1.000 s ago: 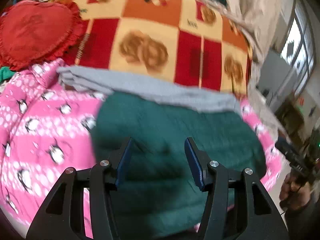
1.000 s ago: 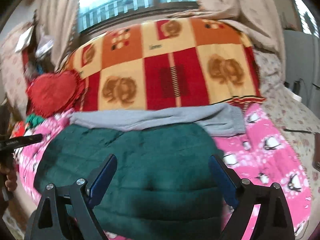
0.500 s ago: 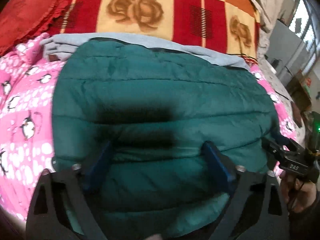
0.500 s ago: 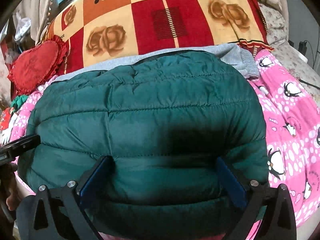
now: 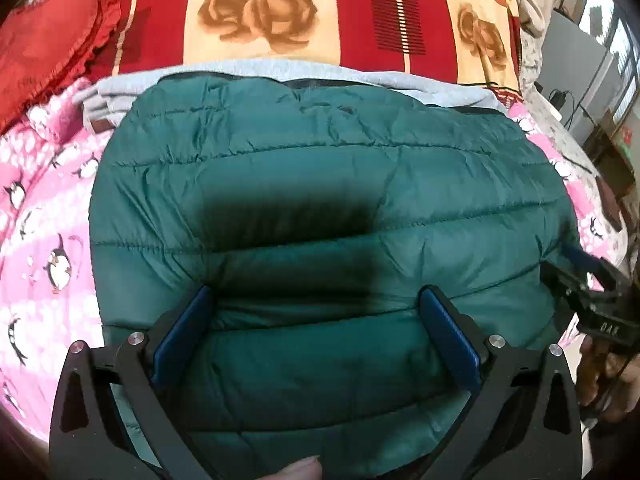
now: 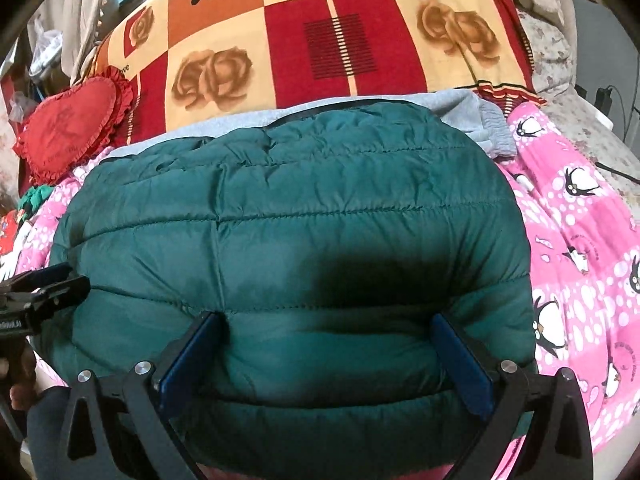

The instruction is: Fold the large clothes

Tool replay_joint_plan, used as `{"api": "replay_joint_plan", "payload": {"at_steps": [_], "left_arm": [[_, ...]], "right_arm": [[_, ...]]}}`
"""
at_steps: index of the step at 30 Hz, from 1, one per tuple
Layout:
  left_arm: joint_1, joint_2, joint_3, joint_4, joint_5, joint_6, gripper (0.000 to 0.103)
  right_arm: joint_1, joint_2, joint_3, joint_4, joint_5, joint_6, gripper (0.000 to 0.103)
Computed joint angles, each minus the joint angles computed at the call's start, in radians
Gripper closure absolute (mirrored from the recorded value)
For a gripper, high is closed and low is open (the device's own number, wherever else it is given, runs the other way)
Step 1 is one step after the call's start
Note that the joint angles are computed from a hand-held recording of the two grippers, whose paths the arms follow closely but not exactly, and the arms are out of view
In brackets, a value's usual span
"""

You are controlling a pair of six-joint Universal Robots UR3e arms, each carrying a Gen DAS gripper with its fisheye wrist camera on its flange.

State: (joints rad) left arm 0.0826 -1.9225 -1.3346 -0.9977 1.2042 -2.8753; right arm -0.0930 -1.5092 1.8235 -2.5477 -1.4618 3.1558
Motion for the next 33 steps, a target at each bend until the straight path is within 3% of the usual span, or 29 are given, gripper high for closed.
{"api": "replay_joint_plan", "payload": {"at_steps": [6,9,13,18,23,27,33], "left_arm": [[-0.012,-0.028,0.075,-0.073,0.021,-0.01,0.0],[-0.007,-0.005,0.109,-0.139,0.025,-0.069,0.0],[-0.012,0.251,-0.068,-0.038,0.08,-0.131,0.0],[-0.024,0.523,-0.183,-0.135,0.106,-0.108,0.0],[-0.051,0.721,-0.284,-0.203,0.16,-0.092,0.0],[-0.021,0.799,-0.304,-0.29,0.137,-0.068,0.0],[0.018,0.868,-0.339,-0.334,0.117,-0.042,0.0]], "right_arm": [[0.022,0.034,-0.066,0.068,-0.032,-0.011,0.0],[0.024,0.054,-0.201,0.279,-0.031,0.005,0.0],[-0.001,-0.07,-0.238,0.431,0.054,0.054,0.0],[0.049,-0.3,-0.256,0.588,0.044,0.092,0.0],[0.175,-0.498,-0.216,0.671,-0.09,0.101,0.0],[0.298,-0.559,-0.196,0.7,-0.257,0.149,0.0],[0.268,-0.621,-0.162,0.736,-0.251,0.146,0.0]]}}
